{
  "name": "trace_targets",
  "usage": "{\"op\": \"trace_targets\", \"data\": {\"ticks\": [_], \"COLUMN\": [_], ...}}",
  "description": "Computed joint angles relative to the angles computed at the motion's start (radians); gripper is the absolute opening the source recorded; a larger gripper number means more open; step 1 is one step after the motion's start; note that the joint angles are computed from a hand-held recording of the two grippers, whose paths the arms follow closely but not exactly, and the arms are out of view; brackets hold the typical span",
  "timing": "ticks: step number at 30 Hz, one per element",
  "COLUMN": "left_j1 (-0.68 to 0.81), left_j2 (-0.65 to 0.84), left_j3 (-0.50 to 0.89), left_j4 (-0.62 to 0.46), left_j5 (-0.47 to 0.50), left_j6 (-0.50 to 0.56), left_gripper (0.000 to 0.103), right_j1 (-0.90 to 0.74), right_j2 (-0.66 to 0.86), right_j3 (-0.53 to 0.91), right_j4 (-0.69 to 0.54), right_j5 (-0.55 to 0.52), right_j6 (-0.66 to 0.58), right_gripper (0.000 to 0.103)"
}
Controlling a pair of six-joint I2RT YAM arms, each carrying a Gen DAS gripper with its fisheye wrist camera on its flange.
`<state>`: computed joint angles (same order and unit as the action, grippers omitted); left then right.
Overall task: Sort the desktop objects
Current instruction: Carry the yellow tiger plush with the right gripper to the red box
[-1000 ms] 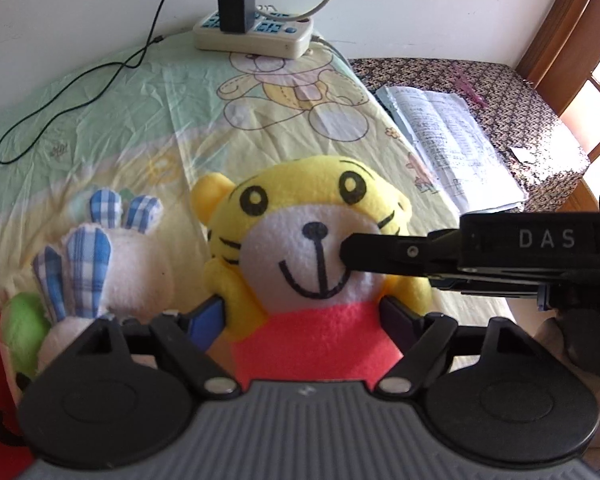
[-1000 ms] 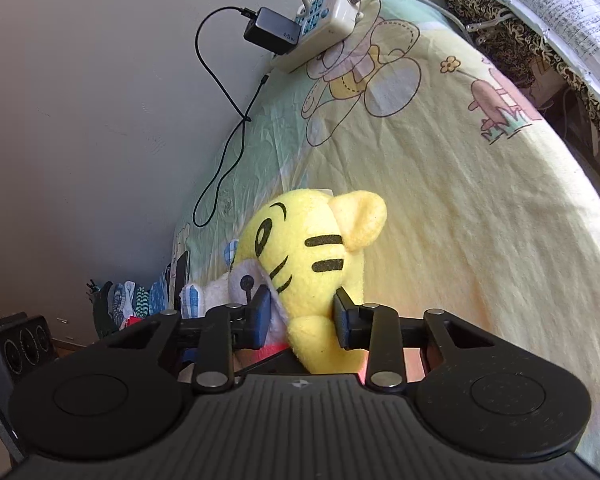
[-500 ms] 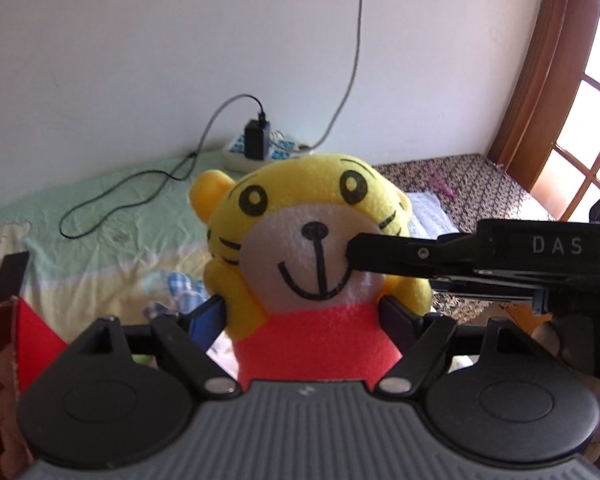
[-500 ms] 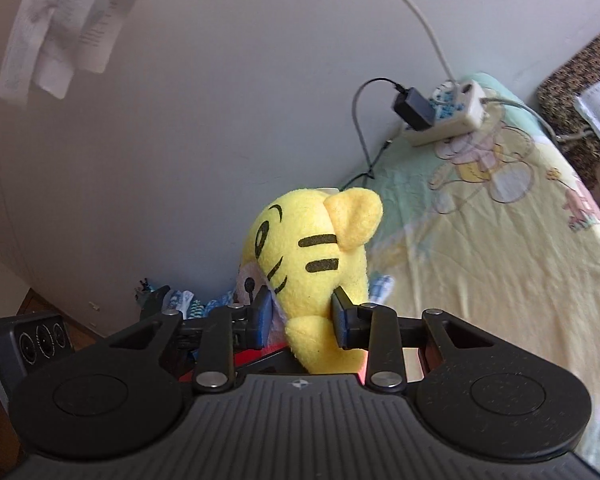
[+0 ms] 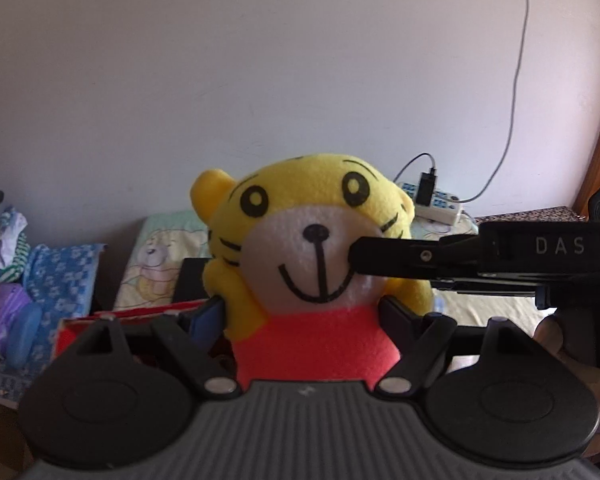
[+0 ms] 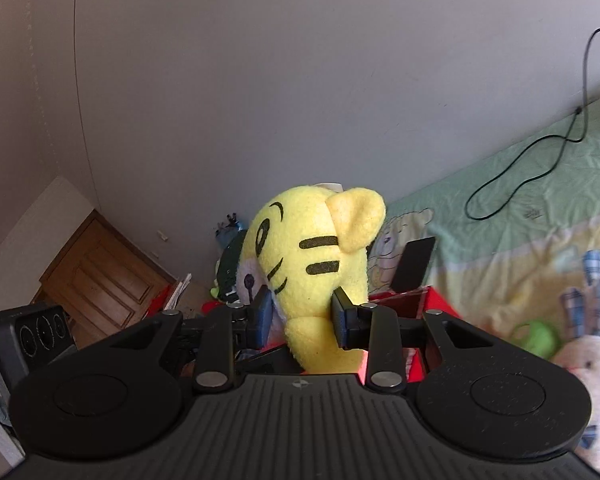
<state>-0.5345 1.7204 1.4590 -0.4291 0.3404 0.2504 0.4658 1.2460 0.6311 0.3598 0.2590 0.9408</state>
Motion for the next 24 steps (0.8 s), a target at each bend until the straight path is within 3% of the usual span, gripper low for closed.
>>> {"op": "trace_targets", "data": {"ticks": [7,15,19,24], "left_j1": [0.201,0.283,0.300,0.322], "left_j2": [0.159,0.293,0.351,0.435], "left_j3": [0.126,0.202,0.258,0.351], "left_j4": [-0.068,-0.105,-0.147,-0.219], "left_j5": [0.027,-0.010,-0.016,-0.001], "left_j6": [0.137,0.246,0.269,0.285], "left_gripper": [0.081,0.081,0.081,0.081], "right_j1": [-0.002,0.007,0.026,0.037], "right_j2": [0.458,0.692,0.724,0.743], "right_j3": [0.238,0.390,0.440,0.546], "right_j4": [0.201,0.239,0.177,-0.005], "right_j5": [-0.111,-0.171,-0.167,-0.157], "right_j6": [0.052,0.177,0.218,0.191], "right_gripper": [0.033,0.033,0.033,0.034]}}
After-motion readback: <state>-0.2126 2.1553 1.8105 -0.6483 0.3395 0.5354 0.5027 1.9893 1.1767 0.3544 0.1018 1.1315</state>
